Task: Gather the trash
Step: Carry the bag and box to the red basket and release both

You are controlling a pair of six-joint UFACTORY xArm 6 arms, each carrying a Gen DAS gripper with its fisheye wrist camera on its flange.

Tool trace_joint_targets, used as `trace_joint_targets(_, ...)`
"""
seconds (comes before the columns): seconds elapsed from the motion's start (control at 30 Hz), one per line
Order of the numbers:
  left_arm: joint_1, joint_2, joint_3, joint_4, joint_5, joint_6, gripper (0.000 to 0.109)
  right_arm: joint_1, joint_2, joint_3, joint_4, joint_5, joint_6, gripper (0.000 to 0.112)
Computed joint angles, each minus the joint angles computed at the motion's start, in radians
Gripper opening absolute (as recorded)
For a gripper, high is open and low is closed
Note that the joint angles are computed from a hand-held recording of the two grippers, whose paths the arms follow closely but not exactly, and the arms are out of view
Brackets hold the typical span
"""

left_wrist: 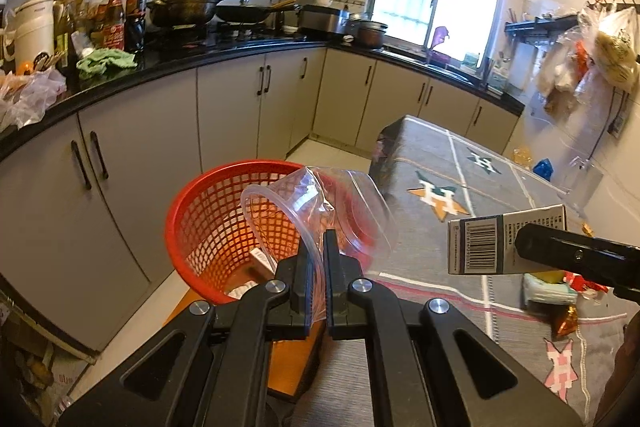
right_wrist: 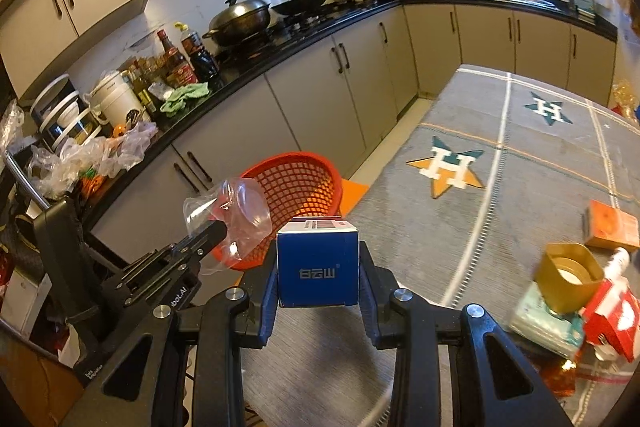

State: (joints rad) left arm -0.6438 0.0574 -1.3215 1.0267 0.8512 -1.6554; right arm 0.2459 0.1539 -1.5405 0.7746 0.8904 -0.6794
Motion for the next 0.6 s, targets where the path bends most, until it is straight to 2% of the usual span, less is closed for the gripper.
trace_joint_targets(0.6,0.107,0.005,0.035,-0.057,-0.066,0.032,0.004,0.07,0.182,-0.216,-0.045,0.028,0.103,0.037)
